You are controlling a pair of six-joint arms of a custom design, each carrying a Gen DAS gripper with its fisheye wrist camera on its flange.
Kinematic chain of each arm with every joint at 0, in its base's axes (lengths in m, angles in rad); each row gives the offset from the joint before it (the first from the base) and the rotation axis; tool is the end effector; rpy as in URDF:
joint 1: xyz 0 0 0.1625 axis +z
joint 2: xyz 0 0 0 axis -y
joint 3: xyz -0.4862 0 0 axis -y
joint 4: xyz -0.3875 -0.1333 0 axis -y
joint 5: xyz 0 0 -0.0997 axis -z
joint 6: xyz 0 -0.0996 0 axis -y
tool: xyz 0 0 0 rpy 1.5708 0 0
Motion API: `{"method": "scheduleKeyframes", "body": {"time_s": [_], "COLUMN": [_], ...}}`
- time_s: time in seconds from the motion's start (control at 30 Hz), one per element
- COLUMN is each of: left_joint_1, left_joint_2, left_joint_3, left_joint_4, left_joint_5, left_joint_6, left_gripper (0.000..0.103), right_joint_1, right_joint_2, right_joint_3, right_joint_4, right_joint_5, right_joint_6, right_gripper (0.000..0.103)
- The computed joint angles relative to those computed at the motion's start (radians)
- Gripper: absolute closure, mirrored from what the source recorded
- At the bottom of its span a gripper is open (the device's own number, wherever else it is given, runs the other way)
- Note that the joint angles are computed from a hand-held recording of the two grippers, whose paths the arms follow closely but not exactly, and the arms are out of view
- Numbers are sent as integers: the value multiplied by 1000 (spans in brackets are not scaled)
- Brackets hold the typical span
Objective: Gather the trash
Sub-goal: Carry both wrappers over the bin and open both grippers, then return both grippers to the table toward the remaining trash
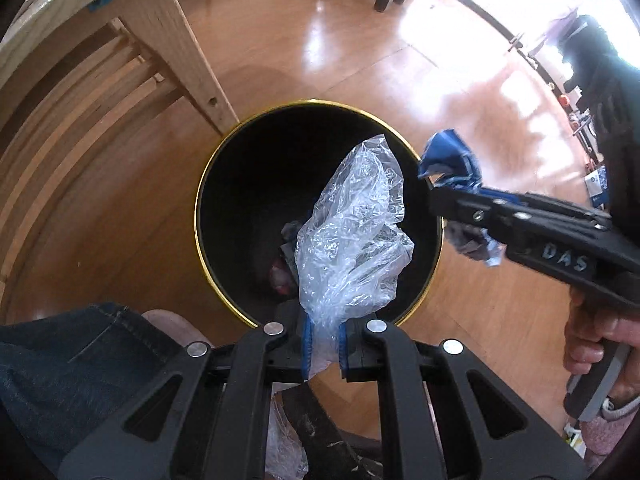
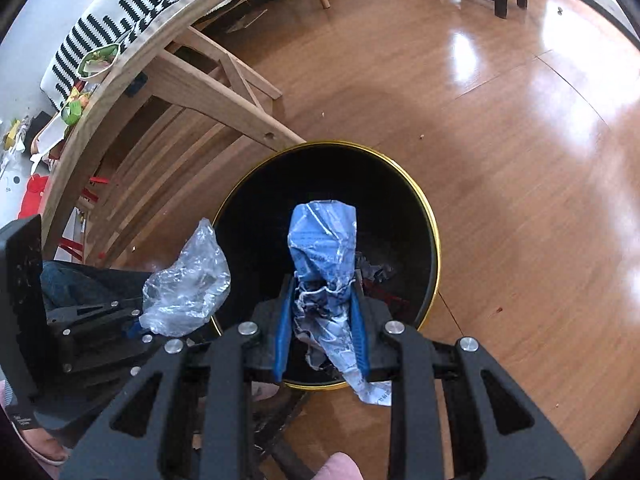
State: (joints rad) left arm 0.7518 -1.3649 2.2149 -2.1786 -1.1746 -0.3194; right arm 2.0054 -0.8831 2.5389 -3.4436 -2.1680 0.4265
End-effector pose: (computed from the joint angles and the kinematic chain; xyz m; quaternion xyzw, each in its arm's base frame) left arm -0.1967 -0.4190 0.2342 0.2636 0.9372 -0.0055 0.2284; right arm 0.2347 -0.3219 0.0931 -0.0280 -0.9502 0.2161 0.2226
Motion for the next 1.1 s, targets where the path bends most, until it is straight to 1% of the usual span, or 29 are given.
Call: {"method": "scheduleKeyframes", "body": {"time_s": [0.13, 0.2, 0.23, 0.3, 0.5, 0.77, 0.8, 0.83, 0.87, 0.9, 0.93, 0.97, 1.0, 1.03, 1.07, 1.1], "left_joint_1": [10, 7, -9, -7, -7, -19, -19, -20, -19, -21, -31, -43, -54, -66, -74, -86], "left_joint_2": [0, 5, 3, 4, 10, 10, 10, 12, 13, 13, 5, -6, -16, -26, -33, -41], "left_joint_3": [0, 7, 17, 16, 14, 20, 20, 19, 19, 20, 32, 46, 53, 51, 45, 34], "left_joint_4": [-28, -41, -45, -48, -52, -69, -70, -68, -65, -67, -96, -134, -158, -162, -146, -119], "left_joint_5": [-13, -16, -19, -23, -20, -4, -6, -6, -5, 0, 17, 34, 47, 50, 57, 70], "left_joint_6": [11, 8, -10, -10, -7, -4, -3, -8, -12, -20, -24, -21, -15, -1, 9, 21], "left_gripper": [94, 94, 94, 94, 94, 93, 92, 84, 55, 36, 11, 9, 9, 7, 7, 7], "right_joint_1": [-6, -11, -15, -21, -41, -52, -56, -61, -64, -64, -61, -54, -41, -32, -23, -5], "right_joint_2": [0, 3, 3, 6, -2, -14, -18, -21, -24, -29, -35, -39, -46, -54, -65, -84], "right_joint_3": [-18, -15, -13, -18, -13, -2, 2, 5, 8, 12, 14, 15, 19, 21, 22, 18], "right_joint_4": [13, 6, 1, 2, -3, -17, -25, -34, -42, -58, -68, -81, -116, -137, -158, -171], "right_joint_5": [3, 8, 11, 14, 26, 34, 44, 57, 70, 80, 81, 75, 59, 51, 47, 26], "right_joint_6": [-3, -5, -8, -11, -27, -18, -19, -20, -17, -12, -7, -3, 1, 6, 11, 21], "right_gripper": [77, 77, 77, 77, 77, 77, 77, 76, 76, 74, 65, 43, 33, 20, 14, 12]}}
